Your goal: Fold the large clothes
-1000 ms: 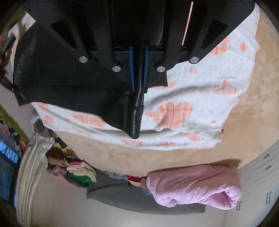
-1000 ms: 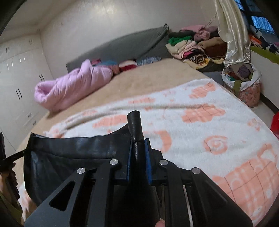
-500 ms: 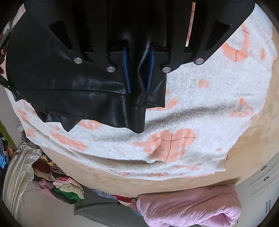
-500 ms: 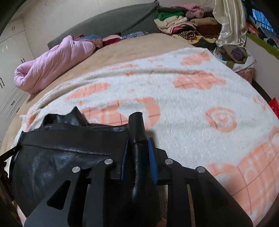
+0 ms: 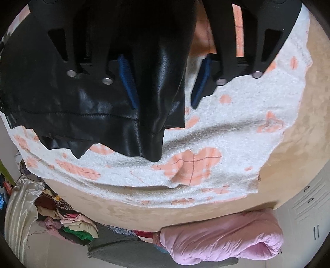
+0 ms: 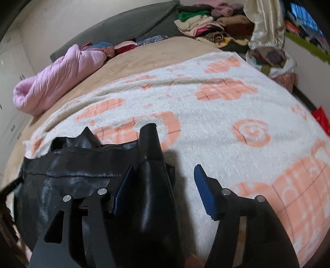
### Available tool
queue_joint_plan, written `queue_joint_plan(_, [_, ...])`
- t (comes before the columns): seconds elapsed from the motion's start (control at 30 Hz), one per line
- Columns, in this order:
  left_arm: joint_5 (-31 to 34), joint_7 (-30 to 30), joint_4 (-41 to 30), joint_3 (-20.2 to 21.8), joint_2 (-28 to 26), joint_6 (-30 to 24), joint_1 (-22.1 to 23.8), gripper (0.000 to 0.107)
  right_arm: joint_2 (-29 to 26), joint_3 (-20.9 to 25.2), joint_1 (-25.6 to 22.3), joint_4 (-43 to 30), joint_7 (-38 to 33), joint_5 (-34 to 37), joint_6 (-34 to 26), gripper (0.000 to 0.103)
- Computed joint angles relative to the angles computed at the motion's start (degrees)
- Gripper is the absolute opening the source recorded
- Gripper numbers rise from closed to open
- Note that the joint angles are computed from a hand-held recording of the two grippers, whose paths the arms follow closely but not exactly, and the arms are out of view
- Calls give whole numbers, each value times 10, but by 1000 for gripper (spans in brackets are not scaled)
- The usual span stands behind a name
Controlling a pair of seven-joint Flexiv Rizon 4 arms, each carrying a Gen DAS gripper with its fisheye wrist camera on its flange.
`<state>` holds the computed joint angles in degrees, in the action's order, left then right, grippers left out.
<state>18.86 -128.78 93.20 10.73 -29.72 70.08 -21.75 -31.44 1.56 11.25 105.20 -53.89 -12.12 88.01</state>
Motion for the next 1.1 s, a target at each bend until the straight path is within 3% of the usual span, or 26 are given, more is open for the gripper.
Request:
queue_joint_plan(0.17, [3, 4, 20, -4, 21, 1, 0, 60, 23, 0, 5, 31, -10, 4, 52, 79])
queue_joint_plan(0.27, [10, 3, 36, -4, 35, 5, 0, 69, 47, -28, 39, 58, -19, -4, 91, 84])
queue_joint_plan(0.37, [1, 9, 58, -17, 49, 22, 11, 75, 75, -92, 111, 89, -28, -15, 114, 88])
queue_joint_plan(0.43, [4, 2, 74, -14, 60, 36, 9, 80, 86, -92, 124, 100, -40, -16, 122, 90])
queue_joint_plan(0.63, [-24, 18, 131, -33, 87, 90, 25, 90, 116, -112, 192, 122, -66, -22, 120, 90])
queue_joint_plan(0.83, [-59, 54, 167, -44, 99, 110, 34, 90, 122, -120, 248, 125, -58, -29, 103, 90])
queue_joint_plan(0.9, [-74, 61, 181, -48, 101, 124, 39, 90, 119, -156, 295, 131, -45, -44, 98, 89])
queue_joint_plan(0.97, [-99, 78, 199, -62, 101, 145, 53, 90, 117, -206, 350, 141, -29, -58, 95, 82])
queue_joint_plan(1.0, [-110, 84, 205, -64, 100, 153, 56, 90, 113, -214, 364, 141, -24, -66, 87, 69])
queue_joint_plan(1.1, [-160, 125, 229, -101, 95, 188, 89, 90, 103, -188, 352, 134, -2, -77, 73, 66])
